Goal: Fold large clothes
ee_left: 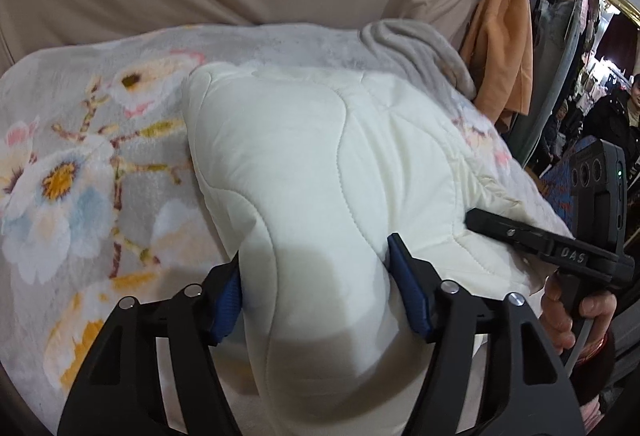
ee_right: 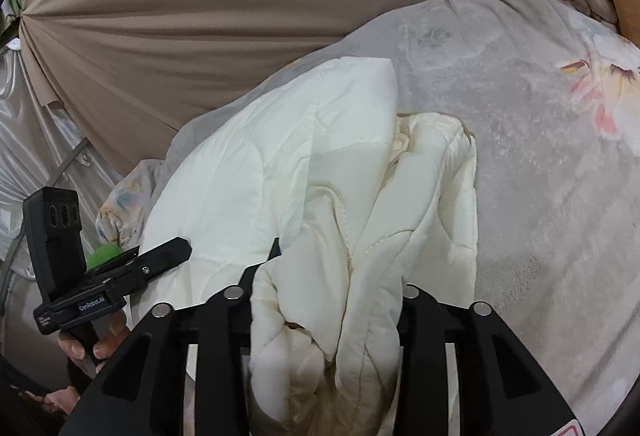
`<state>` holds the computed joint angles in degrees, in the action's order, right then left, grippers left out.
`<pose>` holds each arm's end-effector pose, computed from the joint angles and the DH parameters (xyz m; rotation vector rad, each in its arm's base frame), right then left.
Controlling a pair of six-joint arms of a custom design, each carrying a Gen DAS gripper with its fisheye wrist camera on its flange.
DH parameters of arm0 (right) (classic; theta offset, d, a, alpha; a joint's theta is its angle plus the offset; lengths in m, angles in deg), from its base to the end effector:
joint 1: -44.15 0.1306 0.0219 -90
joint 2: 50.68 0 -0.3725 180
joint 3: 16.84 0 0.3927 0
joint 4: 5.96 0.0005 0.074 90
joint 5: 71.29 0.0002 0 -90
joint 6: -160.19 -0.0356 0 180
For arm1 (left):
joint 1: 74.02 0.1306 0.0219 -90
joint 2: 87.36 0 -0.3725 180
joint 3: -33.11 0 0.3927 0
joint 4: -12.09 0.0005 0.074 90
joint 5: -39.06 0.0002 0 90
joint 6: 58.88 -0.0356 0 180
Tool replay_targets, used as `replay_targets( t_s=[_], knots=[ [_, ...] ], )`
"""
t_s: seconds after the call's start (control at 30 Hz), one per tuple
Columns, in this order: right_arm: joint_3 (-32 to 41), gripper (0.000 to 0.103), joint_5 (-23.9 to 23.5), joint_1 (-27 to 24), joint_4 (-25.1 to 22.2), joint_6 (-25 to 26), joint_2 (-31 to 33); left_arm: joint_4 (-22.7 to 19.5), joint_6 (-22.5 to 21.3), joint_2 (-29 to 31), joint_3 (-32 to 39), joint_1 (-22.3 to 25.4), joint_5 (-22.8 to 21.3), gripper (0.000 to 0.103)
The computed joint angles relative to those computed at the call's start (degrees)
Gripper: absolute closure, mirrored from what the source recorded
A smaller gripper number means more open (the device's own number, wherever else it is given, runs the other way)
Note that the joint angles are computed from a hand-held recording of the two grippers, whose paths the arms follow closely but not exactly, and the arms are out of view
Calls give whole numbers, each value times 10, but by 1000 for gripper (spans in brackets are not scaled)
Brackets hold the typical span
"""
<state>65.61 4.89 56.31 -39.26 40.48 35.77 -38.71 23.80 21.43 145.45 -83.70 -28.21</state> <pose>0.4644 0.1083 0.4090 0.2125 2.2733 0.6613 0.5952 -0.1160 0.4290 0.5326 2.3075 -0.4935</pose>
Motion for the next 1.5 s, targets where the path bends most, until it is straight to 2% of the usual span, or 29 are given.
replay_targets(
  t_s=[0.07,0.13,0.17,0.23,0.3,0.37,0.4,0.43,0.47,0.5,0.53,0.57,0.63,0.67,0.73,0.83,1.03,1.13,1.27,1.4,1.5],
  knots=[
    [-22,31,33,7,5,-8,-16,3,-1,0,-13,10,11,27],
    [-40,22,59,10,6,-6,-30,22,3,-10,-34,16,15,15],
    [-44,21,56,9,8,-8,-32,39,5,-18,-48,20,10,12],
    [-50,17,35,2,7,-21,-28,42,4,-20,-54,22,10,5],
    [-52,10,7,-7,12,-42,-16,19,13,-3,-39,29,41,5],
    [-62,8,-75,-28,39,-87,2,-26,36,31,-4,39,94,5],
    [-74,8,-125,-41,71,-122,13,-48,45,48,14,43,121,5],
    [-76,8,-135,-44,82,-124,16,-74,50,67,36,47,151,5],
    [-71,13,-133,-43,73,-113,16,-102,51,86,59,49,177,5],
    [-66,19,-141,-43,71,-112,17,-104,52,89,64,48,179,5],
    [-65,28,-142,-42,75,-115,15,-97,51,85,61,45,174,10],
    [-61,39,-129,-38,70,-109,12,-88,46,76,55,41,163,13],
    [-53,54,-93,-29,61,-93,-3,-66,39,57,43,35,146,30],
    [-48,59,-79,-24,59,-86,-10,-51,37,46,38,35,144,33],
    [-32,61,-34,-5,54,-63,-25,-37,33,34,41,38,150,41],
    [2,62,30,23,53,-31,-36,-9,28,12,49,49,170,43],
    [98,62,114,78,105,57,-26,128,28,-60,36,87,198,43],
    [156,61,117,94,131,91,3,195,43,-68,49,116,216,42],
    [254,57,103,109,150,103,78,263,70,-32,100,148,222,40],
    [365,54,80,111,142,93,193,254,82,47,185,170,208,36],
    [454,47,61,104,105,69,291,195,62,142,289,173,167,33]
  ],
)
